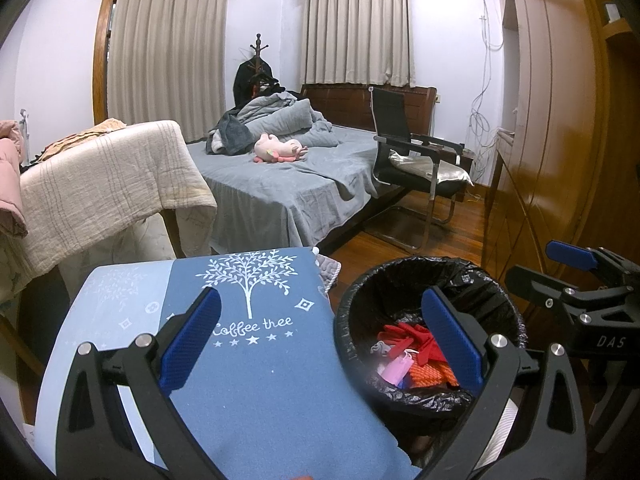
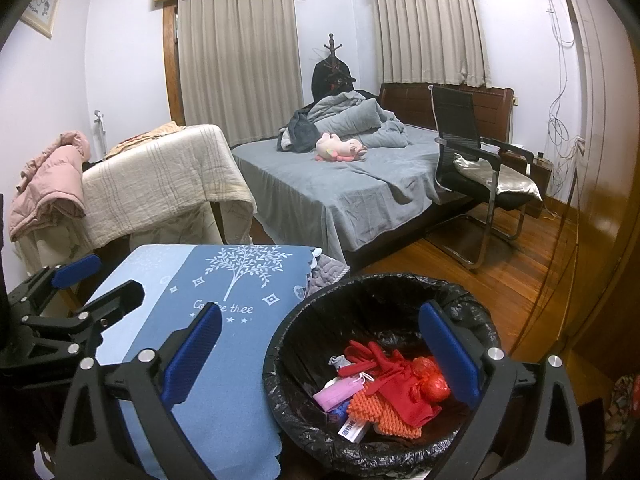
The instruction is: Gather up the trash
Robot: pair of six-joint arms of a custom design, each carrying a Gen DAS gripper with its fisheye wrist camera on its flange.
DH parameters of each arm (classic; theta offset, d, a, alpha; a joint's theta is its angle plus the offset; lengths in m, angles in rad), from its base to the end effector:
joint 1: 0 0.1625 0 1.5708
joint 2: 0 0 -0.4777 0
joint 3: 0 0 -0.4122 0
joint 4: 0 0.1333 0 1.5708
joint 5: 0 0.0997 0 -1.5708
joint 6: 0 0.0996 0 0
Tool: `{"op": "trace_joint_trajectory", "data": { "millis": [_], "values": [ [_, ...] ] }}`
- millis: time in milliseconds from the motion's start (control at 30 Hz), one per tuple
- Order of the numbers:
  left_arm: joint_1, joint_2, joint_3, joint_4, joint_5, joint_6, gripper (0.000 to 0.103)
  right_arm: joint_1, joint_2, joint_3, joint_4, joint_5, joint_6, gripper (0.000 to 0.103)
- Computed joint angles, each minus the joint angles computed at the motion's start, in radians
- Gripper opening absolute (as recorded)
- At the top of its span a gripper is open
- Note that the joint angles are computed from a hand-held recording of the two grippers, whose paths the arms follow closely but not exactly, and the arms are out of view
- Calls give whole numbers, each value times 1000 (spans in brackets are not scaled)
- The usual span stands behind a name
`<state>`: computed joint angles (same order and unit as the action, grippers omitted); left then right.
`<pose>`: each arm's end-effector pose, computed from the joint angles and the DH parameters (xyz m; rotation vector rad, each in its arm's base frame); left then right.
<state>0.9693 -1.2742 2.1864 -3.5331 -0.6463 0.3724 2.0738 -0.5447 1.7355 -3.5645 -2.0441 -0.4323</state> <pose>-0.1038 -0.5273 0.3500 0.4307 2.0617 -1.2798 0.4118 -0.5661 0.0374 0.8979 -2.3454 1.0812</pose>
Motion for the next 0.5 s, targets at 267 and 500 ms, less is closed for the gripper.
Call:
{"op": "trace_joint_trajectory", "data": {
  "millis": [267, 500],
  "values": [
    [1, 2, -3, 1, -2, 0, 98, -1, 0, 1, -1, 1, 0, 97],
    [-1, -1, -1, 7, 2, -3, 98, 2, -1, -1, 4, -1, 5, 97]
  ]
}}
